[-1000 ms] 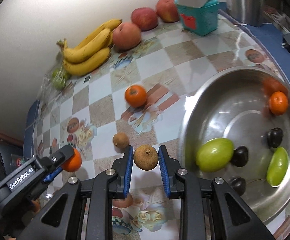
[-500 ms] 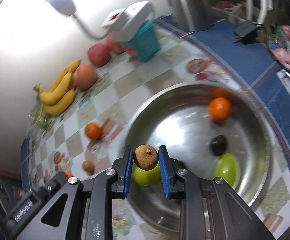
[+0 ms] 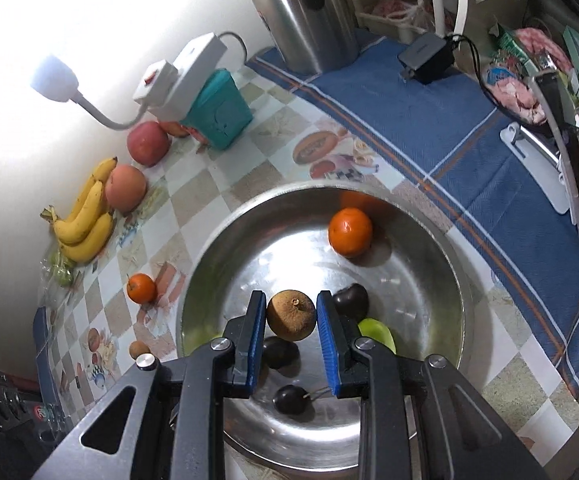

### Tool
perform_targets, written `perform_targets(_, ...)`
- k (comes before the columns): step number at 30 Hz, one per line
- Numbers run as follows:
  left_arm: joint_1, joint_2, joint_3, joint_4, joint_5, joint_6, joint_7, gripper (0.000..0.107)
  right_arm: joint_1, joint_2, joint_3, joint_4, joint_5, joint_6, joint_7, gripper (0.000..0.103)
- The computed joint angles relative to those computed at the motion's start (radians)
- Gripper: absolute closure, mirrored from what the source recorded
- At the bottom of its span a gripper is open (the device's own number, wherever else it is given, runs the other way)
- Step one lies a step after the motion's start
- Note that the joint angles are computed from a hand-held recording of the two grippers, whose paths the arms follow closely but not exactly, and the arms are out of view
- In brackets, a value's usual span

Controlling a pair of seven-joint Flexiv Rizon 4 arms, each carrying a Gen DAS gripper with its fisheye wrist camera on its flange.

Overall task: Organize fruits
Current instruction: 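Carry the brown fruit and the orange over the steel bowl, then open both tools to drop the brown fruit and orange into the bowl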

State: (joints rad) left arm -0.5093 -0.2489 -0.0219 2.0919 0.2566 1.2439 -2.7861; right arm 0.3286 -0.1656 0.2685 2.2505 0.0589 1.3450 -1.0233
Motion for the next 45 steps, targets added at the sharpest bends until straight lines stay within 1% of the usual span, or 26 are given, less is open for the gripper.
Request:
perform_targets(6, 0.014, -0.028, -0.021, 0.015, -0.067, 0.026, 0.047, 0.065, 0.006, -0.019, -0.002, -0.005, -0.01, -0.032, 0.006, 0.076)
perform_targets(13, -0.003, -0.036, -0.011, 0.01, -0.083, 0.018, 0.063, 0.065, 0.008, -0.027, -0.002, -0.012, -0.01, -0.067, 0.008, 0.076)
perform_targets(22, -0.005, -0.043, -0.012, 0.01, -0.109, 0.019, 0.085, 0.063, 0.01, -0.029, -0.005, -0.017, -0.019, -0.084, 0.02, 0.075)
perform_targets(26, -0.012, -0.041, -0.004, 0.004, -0.098, 0.016, 0.079, 0.058, 0.012, -0.03, -0.007, -0.019, -0.025, -0.092, 0.026, 0.075)
perform_targets(34, -0.01, -0.031, -0.003, 0.006, -0.092, 0.017, 0.072, 0.058, 0.013, -0.025, -0.011, -0.017, -0.036, -0.093, 0.033, 0.075)
perform_targets(36, -0.009, -0.026, -0.002, 0.01, -0.09, 0.019, 0.066, 0.054, 0.014, -0.021, -0.014, -0.015, -0.043, -0.094, 0.037, 0.075)
perform_targets(38, -0.007, -0.021, -0.002, 0.015, -0.089, 0.022, 0.061, 0.053, 0.012, -0.02, -0.01, -0.017, -0.039, -0.094, 0.031, 0.075)
perform_targets(45, -0.003, 0.009, 0.016, 0.029, -0.048, 0.01, 0.003, 0.051, 0.014, -0.014, -0.012, -0.018, -0.043, -0.093, 0.029, 0.076)
